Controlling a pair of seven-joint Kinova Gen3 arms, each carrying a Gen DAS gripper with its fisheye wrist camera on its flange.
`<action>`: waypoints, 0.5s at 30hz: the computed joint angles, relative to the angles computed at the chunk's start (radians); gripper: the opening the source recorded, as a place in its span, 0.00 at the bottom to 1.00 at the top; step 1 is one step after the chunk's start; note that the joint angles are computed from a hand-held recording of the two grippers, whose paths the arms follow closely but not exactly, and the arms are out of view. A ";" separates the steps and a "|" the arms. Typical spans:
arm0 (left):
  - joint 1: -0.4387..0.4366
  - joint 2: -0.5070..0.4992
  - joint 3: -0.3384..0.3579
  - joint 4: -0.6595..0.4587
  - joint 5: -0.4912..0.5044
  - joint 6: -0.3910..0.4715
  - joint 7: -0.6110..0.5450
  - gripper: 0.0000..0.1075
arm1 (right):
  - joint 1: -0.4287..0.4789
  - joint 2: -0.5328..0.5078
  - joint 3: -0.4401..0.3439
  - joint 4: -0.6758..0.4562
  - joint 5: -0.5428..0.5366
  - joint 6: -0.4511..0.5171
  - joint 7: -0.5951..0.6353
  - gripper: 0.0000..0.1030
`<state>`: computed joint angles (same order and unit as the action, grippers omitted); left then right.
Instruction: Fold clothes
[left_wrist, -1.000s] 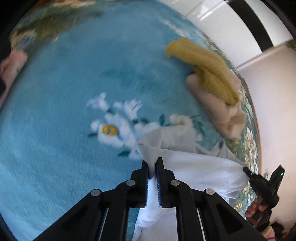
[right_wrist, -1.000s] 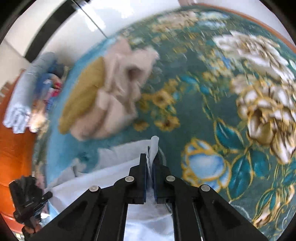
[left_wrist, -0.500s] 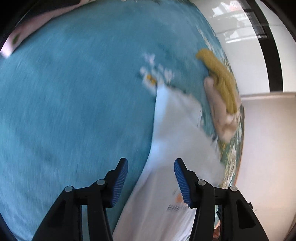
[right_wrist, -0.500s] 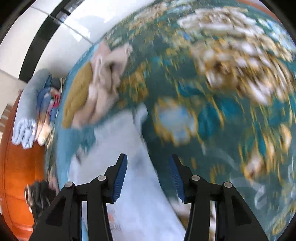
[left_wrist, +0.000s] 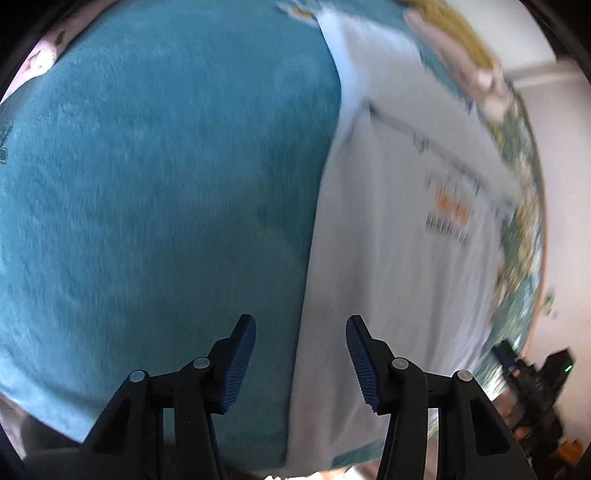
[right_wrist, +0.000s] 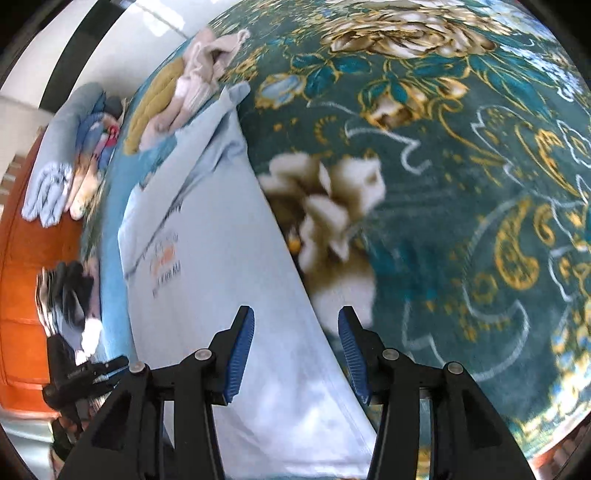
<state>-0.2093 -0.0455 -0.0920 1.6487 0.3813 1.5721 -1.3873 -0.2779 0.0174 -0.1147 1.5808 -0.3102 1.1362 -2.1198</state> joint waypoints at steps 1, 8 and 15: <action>0.009 -0.002 0.010 0.003 -0.007 0.009 0.004 0.50 | -0.004 -0.005 -0.004 -0.002 0.013 0.021 0.003 0.47; 0.101 0.019 0.080 0.025 -0.063 0.078 0.063 0.49 | -0.027 -0.040 -0.019 0.021 0.048 0.121 0.031 0.47; 0.132 0.009 0.084 0.058 -0.066 0.095 0.098 0.48 | -0.037 -0.061 -0.024 0.073 0.044 0.130 0.029 0.47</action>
